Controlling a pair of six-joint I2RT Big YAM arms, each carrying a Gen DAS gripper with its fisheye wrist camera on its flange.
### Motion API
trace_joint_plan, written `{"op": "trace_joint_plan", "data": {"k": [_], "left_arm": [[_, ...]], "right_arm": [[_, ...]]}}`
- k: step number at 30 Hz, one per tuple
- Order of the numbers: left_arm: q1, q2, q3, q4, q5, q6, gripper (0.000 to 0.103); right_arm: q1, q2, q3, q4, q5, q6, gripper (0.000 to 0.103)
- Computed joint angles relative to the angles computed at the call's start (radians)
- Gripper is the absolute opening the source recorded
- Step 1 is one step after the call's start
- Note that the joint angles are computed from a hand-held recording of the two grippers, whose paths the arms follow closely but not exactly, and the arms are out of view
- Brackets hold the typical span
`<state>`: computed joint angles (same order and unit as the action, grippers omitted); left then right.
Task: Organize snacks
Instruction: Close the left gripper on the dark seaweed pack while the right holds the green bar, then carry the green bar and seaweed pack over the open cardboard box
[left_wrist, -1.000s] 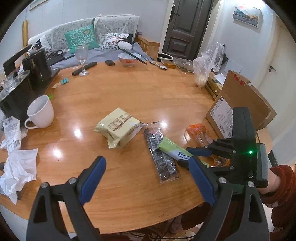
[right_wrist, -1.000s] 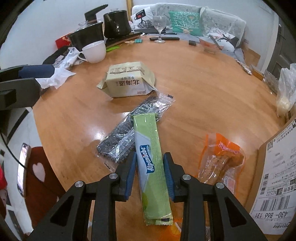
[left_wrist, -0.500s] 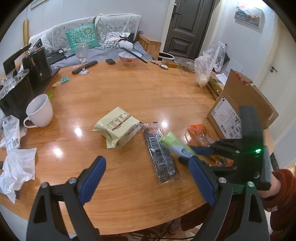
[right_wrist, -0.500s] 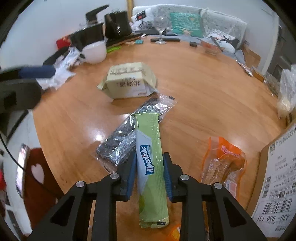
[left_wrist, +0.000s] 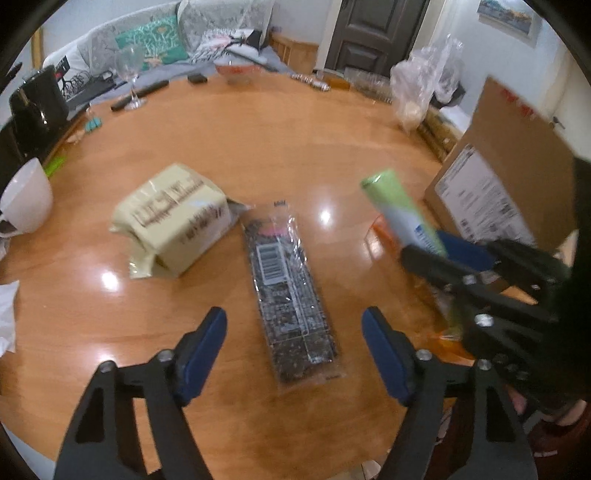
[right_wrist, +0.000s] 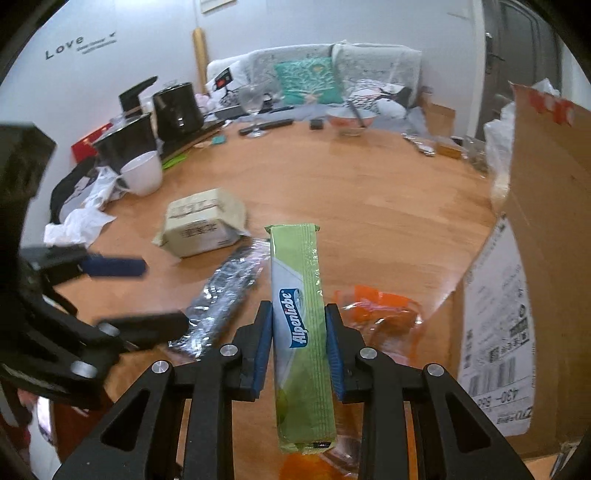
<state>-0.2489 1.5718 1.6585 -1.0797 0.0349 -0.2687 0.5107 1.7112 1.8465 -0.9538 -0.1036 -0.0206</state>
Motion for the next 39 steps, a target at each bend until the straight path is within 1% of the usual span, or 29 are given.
{"op": "trace_joint_plan", "data": {"k": [2, 4, 6, 8, 10, 11, 20, 25, 29, 35, 38, 39], "left_arm": [[-0.002, 0.017, 0.006, -0.001, -0.009, -0.014, 0.064], [-0.008, 0.030, 0.011, 0.000, -0.020, -0.020, 0.061], [-0.020, 0.038, 0.014, 0.008, -0.062, -0.009, 0.058], [-0.030, 0.044, 0.016, 0.014, -0.095, -0.002, 0.048], [-0.045, 0.050, 0.018, 0.014, -0.139, 0.017, 0.044], [-0.049, 0.049, 0.016, 0.018, -0.148, 0.023, 0.043], [-0.042, 0.020, -0.016, 0.044, -0.158, 0.053, 0.040], [-0.040, -0.015, -0.036, 0.058, -0.161, 0.060, 0.038], [-0.031, -0.039, -0.052, 0.074, -0.139, 0.059, 0.038], [-0.022, -0.031, -0.067, 0.055, -0.102, 0.047, 0.038], [-0.020, -0.027, -0.074, 0.051, -0.101, 0.049, 0.040], [-0.021, -0.030, -0.078, 0.060, -0.108, 0.049, 0.041]], "right_arm": [[-0.005, -0.001, -0.005, 0.011, -0.003, 0.004, 0.023], [-0.009, -0.004, -0.011, 0.024, 0.000, 0.004, 0.023], [-0.012, -0.006, -0.017, 0.038, -0.004, 0.007, 0.023], [-0.015, -0.006, -0.018, 0.044, -0.015, 0.010, 0.023], [-0.018, -0.007, -0.020, 0.049, -0.020, 0.015, 0.023], [-0.020, -0.008, -0.022, 0.052, -0.024, 0.018, 0.023], [-0.030, -0.019, -0.037, 0.063, -0.045, 0.015, 0.023], [-0.030, -0.028, -0.032, 0.050, -0.060, 0.003, 0.023], [-0.022, -0.027, -0.010, 0.032, -0.066, 0.000, 0.023], [-0.014, -0.025, 0.007, 0.018, -0.051, -0.013, 0.023], [-0.016, -0.024, 0.007, 0.010, -0.055, -0.007, 0.023], [-0.016, -0.024, 0.007, 0.010, -0.057, -0.005, 0.023]]}}
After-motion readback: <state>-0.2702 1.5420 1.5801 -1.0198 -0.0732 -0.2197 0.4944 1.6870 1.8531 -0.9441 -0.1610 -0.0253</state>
